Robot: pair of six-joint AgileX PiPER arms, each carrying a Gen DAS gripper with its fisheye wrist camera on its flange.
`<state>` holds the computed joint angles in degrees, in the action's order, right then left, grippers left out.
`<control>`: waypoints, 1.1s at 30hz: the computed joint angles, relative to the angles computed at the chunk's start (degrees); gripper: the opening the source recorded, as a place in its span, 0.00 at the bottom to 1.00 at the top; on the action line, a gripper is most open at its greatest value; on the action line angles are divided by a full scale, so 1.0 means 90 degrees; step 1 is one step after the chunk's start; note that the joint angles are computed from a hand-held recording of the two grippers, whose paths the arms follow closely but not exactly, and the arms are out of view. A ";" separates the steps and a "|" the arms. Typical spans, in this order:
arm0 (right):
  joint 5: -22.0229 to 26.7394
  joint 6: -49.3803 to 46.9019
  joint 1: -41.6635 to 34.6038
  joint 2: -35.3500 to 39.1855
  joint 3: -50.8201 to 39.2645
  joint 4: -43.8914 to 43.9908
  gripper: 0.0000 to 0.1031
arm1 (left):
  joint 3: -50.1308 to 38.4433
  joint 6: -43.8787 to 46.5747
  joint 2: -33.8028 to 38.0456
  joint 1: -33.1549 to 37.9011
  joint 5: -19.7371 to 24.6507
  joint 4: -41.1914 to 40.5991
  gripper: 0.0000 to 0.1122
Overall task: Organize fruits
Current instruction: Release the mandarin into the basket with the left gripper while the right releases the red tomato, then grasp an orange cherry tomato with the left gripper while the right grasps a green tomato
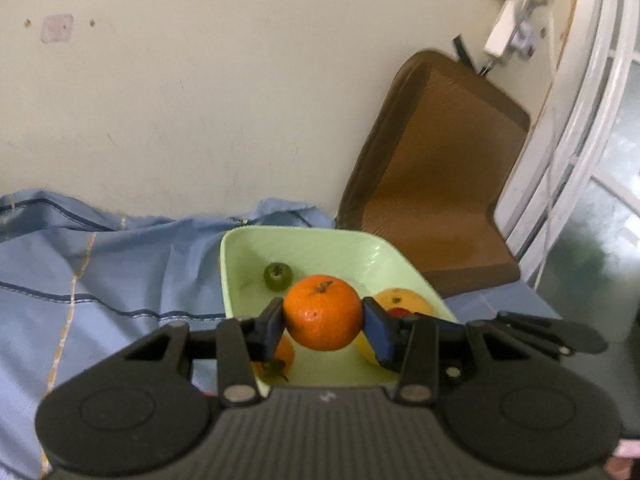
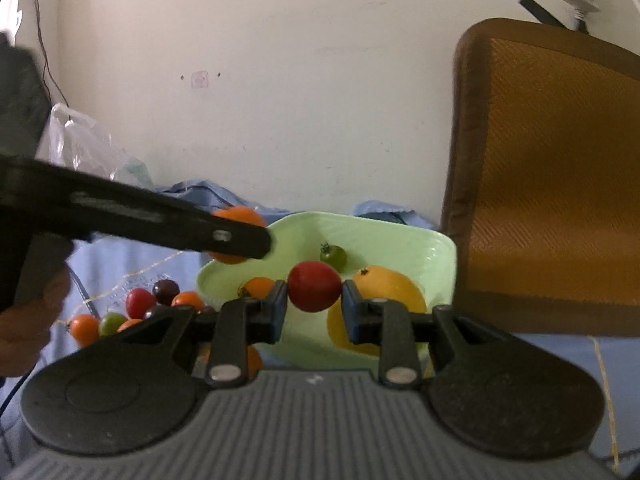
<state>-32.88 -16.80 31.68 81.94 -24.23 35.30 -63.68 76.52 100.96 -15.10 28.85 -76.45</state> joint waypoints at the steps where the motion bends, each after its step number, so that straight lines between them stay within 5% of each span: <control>1: -0.0047 -0.0109 0.0052 0.0069 -0.0043 0.0080 0.32 | -0.0073 -0.0089 0.0115 -0.0049 -0.0106 0.0083 0.37; 8: -0.0468 -0.0749 0.0434 0.0180 -0.0016 0.0808 0.33 | 0.0090 0.0229 0.0097 0.0167 -0.0037 -0.0379 0.50; 14: -0.0746 -0.0633 0.0792 -0.0435 0.0432 0.1158 0.37 | 0.0794 0.0793 -0.0755 0.1179 0.0766 -0.1076 0.50; 18: -0.0372 -0.0269 0.1001 -0.0779 0.0674 0.0951 0.37 | 0.1650 0.1356 -0.1322 0.2211 0.1371 -0.1305 0.49; 25: 0.0465 0.0369 0.1071 -0.0519 0.0315 0.0163 0.36 | 0.2414 0.1531 -0.1427 0.3440 0.1726 -0.0953 0.48; 33: 0.0603 -0.0436 0.1709 -0.0006 -0.0365 0.0840 0.36 | 0.2792 0.2274 -0.1289 0.3741 0.2182 -0.0997 0.48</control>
<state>-27.45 -20.73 47.06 81.88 -27.52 42.86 -38.55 96.98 89.35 18.57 48.48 -85.42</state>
